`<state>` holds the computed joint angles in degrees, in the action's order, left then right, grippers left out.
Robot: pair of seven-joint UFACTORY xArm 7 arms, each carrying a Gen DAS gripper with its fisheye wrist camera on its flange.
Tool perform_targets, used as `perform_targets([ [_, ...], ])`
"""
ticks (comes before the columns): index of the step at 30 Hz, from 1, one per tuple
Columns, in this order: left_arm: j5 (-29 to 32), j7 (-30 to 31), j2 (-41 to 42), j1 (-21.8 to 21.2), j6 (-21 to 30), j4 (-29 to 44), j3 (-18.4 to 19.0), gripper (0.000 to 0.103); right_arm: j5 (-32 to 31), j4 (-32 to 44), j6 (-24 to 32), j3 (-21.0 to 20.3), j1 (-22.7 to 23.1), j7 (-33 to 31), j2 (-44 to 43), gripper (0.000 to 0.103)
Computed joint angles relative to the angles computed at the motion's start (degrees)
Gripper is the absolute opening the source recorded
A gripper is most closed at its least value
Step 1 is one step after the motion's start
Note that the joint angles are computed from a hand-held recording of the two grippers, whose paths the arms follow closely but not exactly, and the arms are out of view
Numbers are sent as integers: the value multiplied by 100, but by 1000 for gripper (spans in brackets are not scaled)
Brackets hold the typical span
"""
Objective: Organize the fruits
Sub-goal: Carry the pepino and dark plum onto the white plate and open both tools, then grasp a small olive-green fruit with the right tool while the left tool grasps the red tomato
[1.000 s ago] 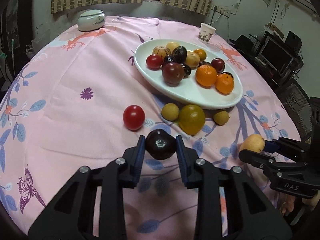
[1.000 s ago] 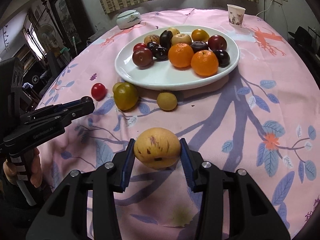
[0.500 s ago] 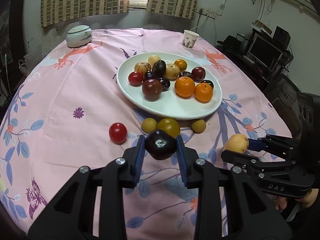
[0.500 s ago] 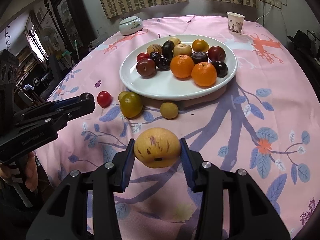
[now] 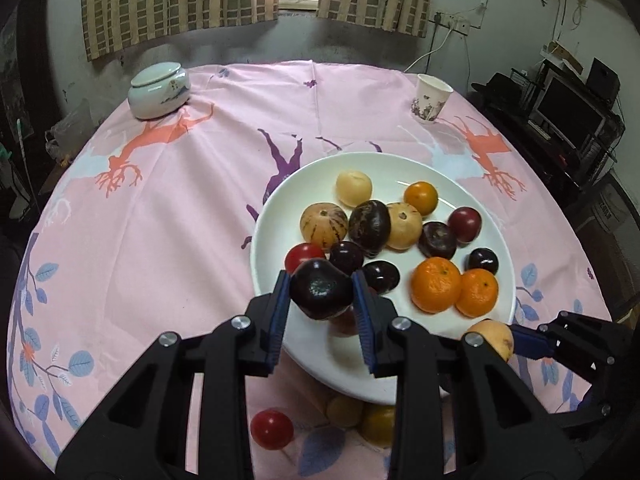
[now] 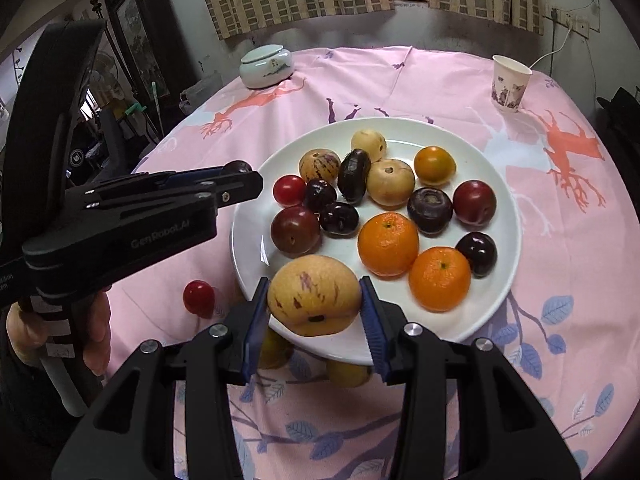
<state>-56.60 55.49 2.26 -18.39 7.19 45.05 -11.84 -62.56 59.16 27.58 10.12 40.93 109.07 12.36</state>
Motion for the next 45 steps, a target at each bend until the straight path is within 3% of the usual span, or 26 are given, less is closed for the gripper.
perform_targets([
  [10,894,-615,546,350,255,456,-195,33,388,414,-237,-252,-7,-611,468,44],
  [12,929,-639,533,397,251,474,-246,42,450,472,-245,-306,30,-686,527,50],
  [13,818,-545,498,442,244,471,-297,58,436,492,-190,-336,77,-682,527,53],
  [14,528,-317,432,500,199,451,-378,60,436,502,-144,-348,110,-692,523,56],
  [16,88,69,246,522,238,384,-394,60,424,479,16,-336,194,-694,446,64],
  [19,-838,833,-229,424,386,127,-236,61,275,316,238,-239,309,-510,239,65],
  [22,-1956,1757,-800,180,297,-328,18,71,25,13,295,-66,391,8,-12,65],
  [26,-2793,2391,-1344,-126,195,-929,390,71,2,-359,386,229,428,524,-238,65],
  [34,-2844,2571,-1874,-238,310,-1851,617,72,154,-765,415,516,479,1263,-317,65],
  [37,-2934,2723,-2003,-274,324,-2032,683,74,208,-703,490,498,488,1254,-212,65],
  [39,-3095,2893,-2086,-269,304,-2108,709,80,176,-614,618,462,514,1221,-132,65],
  [45,-3180,3074,-2189,10,499,-2199,816,80,-114,-336,924,297,527,1239,144,65],
])
